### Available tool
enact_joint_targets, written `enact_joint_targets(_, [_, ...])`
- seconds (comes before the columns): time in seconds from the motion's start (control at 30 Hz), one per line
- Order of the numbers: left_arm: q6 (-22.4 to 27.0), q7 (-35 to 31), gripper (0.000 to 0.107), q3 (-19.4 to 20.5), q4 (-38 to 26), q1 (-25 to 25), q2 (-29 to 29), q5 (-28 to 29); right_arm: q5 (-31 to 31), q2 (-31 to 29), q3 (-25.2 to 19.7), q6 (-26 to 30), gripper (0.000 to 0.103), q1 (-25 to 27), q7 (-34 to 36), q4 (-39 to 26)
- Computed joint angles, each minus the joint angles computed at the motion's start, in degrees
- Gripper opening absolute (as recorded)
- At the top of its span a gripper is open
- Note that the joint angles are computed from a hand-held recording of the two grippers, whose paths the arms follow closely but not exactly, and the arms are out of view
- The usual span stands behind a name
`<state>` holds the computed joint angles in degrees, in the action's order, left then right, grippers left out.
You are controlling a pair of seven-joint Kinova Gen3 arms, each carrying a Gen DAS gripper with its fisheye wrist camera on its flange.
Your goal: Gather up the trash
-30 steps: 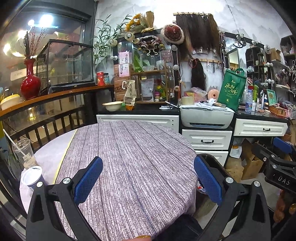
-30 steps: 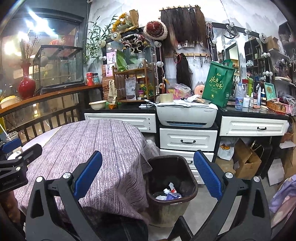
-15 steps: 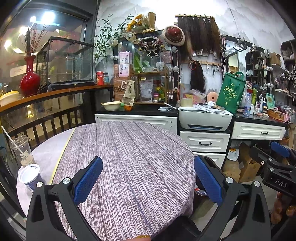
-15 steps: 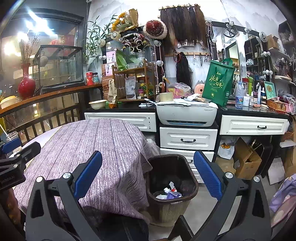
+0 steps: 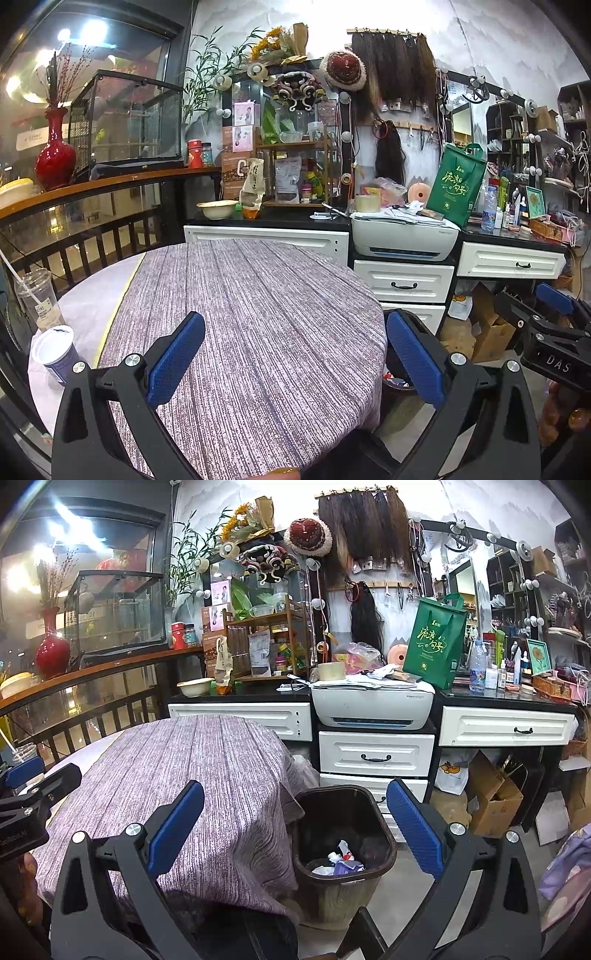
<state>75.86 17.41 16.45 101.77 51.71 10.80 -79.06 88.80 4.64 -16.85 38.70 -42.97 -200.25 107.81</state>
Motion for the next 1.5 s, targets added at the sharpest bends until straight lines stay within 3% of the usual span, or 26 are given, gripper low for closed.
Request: enact_joint_targets(1.5, [-1.58, -0.52, 0.098, -0.20, 0.22, 0.15, 0.23, 1.13, -0.66, 0.45, 0.11, -0.14, 0.097, -0.38, -0.03, 0.16])
